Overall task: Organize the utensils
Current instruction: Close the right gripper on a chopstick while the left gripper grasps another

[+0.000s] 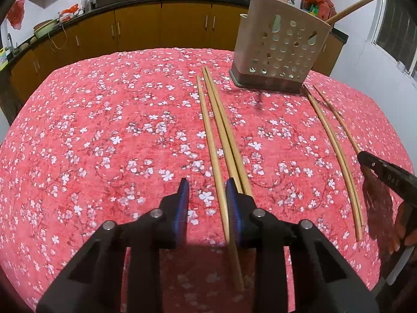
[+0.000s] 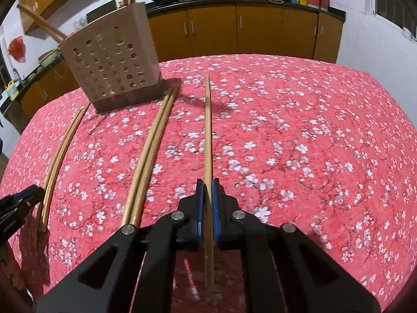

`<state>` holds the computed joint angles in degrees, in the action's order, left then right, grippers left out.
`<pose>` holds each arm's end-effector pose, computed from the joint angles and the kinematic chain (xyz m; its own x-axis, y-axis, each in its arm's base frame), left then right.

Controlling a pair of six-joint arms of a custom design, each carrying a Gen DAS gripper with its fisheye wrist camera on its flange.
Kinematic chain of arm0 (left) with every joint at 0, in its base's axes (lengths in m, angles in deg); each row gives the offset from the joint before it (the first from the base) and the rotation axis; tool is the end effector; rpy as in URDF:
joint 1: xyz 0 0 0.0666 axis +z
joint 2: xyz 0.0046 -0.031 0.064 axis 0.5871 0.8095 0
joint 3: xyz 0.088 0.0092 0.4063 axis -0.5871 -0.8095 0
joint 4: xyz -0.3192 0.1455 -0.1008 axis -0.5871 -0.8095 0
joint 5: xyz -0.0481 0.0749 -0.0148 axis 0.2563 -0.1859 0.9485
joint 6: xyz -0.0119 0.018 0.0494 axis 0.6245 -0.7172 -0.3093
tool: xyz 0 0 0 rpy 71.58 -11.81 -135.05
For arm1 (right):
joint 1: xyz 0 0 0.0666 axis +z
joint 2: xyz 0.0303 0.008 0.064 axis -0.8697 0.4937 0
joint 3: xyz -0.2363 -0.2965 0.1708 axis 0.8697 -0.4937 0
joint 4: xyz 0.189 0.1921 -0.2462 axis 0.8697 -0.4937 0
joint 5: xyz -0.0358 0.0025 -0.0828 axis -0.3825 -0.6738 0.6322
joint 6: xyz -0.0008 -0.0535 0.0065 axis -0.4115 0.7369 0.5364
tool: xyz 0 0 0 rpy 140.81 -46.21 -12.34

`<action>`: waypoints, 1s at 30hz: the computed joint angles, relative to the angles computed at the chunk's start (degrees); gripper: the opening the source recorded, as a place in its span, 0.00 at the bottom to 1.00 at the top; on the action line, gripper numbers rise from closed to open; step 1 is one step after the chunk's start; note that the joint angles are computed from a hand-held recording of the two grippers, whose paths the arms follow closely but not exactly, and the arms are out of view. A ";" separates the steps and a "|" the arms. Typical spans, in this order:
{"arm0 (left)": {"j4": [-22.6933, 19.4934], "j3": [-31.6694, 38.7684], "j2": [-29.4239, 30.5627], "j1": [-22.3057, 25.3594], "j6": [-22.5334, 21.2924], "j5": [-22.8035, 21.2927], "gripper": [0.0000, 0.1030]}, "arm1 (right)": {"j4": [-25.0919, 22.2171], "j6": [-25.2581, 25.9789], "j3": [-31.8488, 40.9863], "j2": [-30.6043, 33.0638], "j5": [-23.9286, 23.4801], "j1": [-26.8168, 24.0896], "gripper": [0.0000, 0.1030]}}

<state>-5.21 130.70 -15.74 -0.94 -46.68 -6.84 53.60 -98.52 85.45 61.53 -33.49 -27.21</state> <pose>0.3069 -0.2164 0.3429 -0.7945 -0.0806 -0.6019 -0.0375 0.9958 -0.0838 0.3381 0.2114 0.3364 -0.7741 0.0012 -0.6331 -0.0923 0.9891 0.1147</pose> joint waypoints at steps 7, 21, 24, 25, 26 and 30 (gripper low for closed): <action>0.75 0.31 0.87 0.17 -1.02 0.14 0.17 | 0.30 -0.02 0.00 0.20 0.12 -0.06 0.07; 2.72 -1.12 -0.44 1.03 -3.03 3.17 0.09 | 0.92 0.79 -0.37 -0.11 -0.81 -0.36 0.07; 2.55 -1.19 -0.60 0.55 -3.40 2.90 0.09 | 0.90 0.47 -0.46 -0.26 -1.08 -0.43 0.07; 2.56 -1.22 -0.59 0.52 -3.52 2.84 0.09 | 0.89 0.47 -0.45 -0.26 -0.98 -0.36 0.07; 2.52 -1.22 -0.61 0.42 -3.46 2.68 0.09 | 0.90 0.47 -0.48 -0.28 -0.84 -0.28 0.07; 2.36 -1.10 -0.46 0.28 -3.84 1.90 0.09 | 0.80 0.61 -0.48 -0.26 -0.69 -0.19 0.07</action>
